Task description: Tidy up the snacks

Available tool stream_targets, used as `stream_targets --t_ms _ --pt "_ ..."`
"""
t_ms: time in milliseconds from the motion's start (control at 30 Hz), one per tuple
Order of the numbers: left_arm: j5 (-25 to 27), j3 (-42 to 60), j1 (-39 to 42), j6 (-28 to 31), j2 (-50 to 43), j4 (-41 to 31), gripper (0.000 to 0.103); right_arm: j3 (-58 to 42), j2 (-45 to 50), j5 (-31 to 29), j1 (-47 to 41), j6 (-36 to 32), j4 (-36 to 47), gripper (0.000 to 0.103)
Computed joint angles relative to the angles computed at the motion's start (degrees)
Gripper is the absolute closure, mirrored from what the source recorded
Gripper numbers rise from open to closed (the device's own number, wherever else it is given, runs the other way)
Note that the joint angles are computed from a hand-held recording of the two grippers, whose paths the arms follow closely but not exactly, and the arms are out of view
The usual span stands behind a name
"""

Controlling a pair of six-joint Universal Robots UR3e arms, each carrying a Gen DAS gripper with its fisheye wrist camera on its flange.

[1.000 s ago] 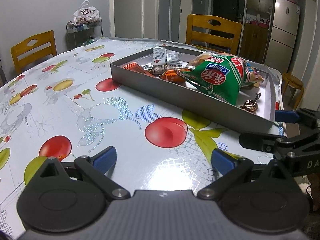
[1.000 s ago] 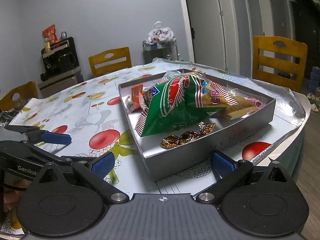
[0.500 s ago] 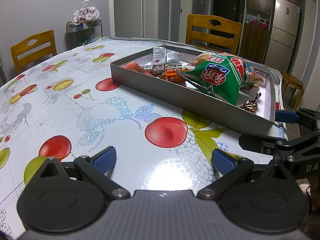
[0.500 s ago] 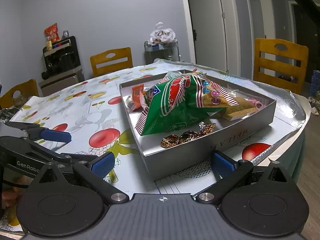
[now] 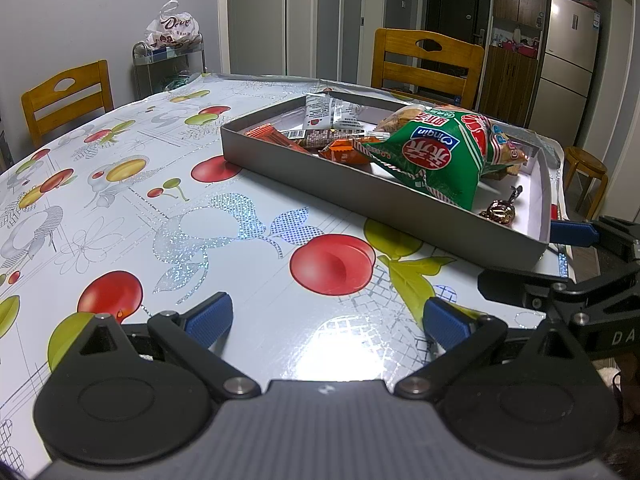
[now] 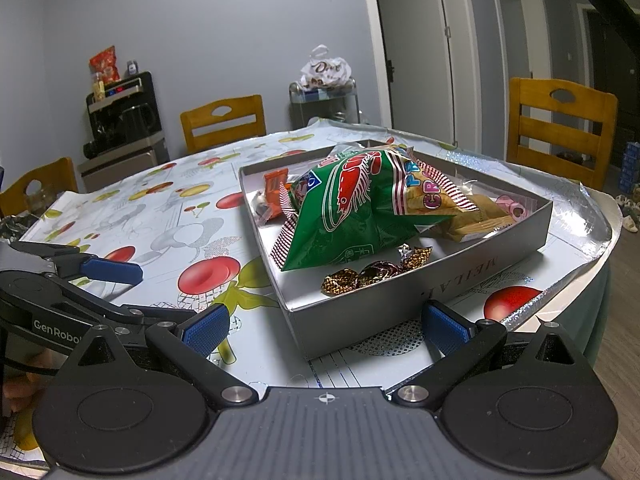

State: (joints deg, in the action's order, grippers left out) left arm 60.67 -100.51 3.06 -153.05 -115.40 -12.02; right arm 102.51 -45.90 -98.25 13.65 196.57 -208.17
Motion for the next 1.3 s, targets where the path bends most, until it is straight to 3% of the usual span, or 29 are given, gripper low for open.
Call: stream_targets --t_ms 1300 --pt "-0.4 1.1 -0.1 0.3 -0.6 -0.9 0.000 0.1 0.3 -0.2 0.0 -1.0 -0.3 0.000"
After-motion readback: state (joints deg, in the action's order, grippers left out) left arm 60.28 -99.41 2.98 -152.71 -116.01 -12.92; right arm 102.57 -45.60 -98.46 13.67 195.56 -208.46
